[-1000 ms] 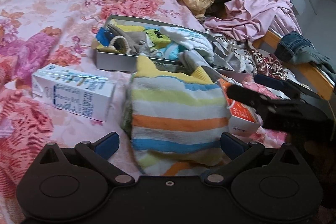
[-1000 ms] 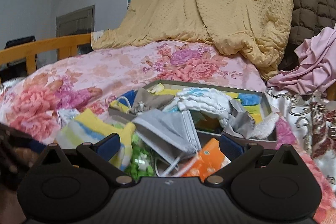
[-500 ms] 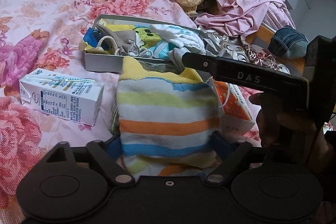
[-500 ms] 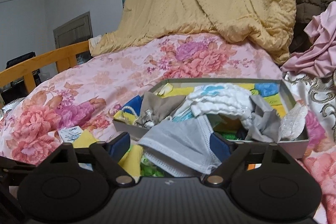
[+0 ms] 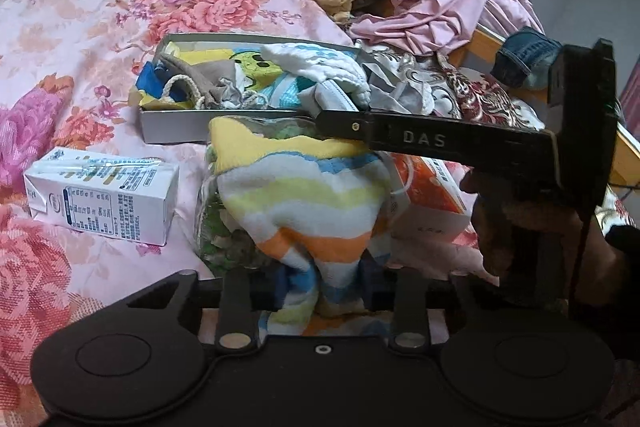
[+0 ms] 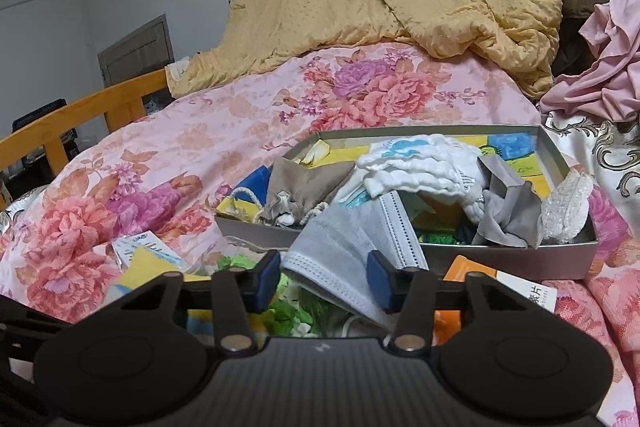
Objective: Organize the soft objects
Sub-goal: 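Grasp the striped towel with the left gripper while the right grasps the grey face mask, then lift and carry the striped towel and grey mask over the painted tray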
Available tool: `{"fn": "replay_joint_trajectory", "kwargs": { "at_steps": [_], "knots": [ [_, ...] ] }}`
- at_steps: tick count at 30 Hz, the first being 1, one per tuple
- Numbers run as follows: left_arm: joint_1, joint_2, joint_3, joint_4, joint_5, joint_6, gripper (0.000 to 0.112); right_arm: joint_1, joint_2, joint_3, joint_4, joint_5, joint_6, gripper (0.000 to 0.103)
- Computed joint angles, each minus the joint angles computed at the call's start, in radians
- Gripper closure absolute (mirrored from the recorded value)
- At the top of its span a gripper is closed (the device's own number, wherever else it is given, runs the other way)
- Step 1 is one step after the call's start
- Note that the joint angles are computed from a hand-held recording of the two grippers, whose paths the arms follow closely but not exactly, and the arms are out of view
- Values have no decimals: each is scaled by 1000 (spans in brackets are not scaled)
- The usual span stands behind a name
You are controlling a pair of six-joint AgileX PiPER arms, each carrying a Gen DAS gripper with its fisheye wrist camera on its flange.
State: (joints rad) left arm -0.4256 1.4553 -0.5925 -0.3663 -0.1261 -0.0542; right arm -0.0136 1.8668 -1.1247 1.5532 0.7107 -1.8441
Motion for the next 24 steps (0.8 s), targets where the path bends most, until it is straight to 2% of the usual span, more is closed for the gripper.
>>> {"fn": "replay_joint_trajectory", "kwargs": {
  "at_steps": [6,8,10,13,18,24],
  "knots": [
    [-14,-40,14,-184,9,190,88,1,-11,13,2,-24,-18,67],
    [-15,-53,19,-227,10,234,89,3,-18,21,12,-36,-31,74],
    [-21,-65,20,-335,8,342,90,6,-23,29,23,-51,-48,84],
    [-31,-89,28,-446,-15,455,91,1,-29,38,47,-54,-70,92],
    [-35,-120,11,-682,-64,722,91,-13,-43,53,104,-23,-124,95],
    [8,-124,-47,-648,-100,747,91,-24,-63,77,166,12,-207,98]
  ]
}}
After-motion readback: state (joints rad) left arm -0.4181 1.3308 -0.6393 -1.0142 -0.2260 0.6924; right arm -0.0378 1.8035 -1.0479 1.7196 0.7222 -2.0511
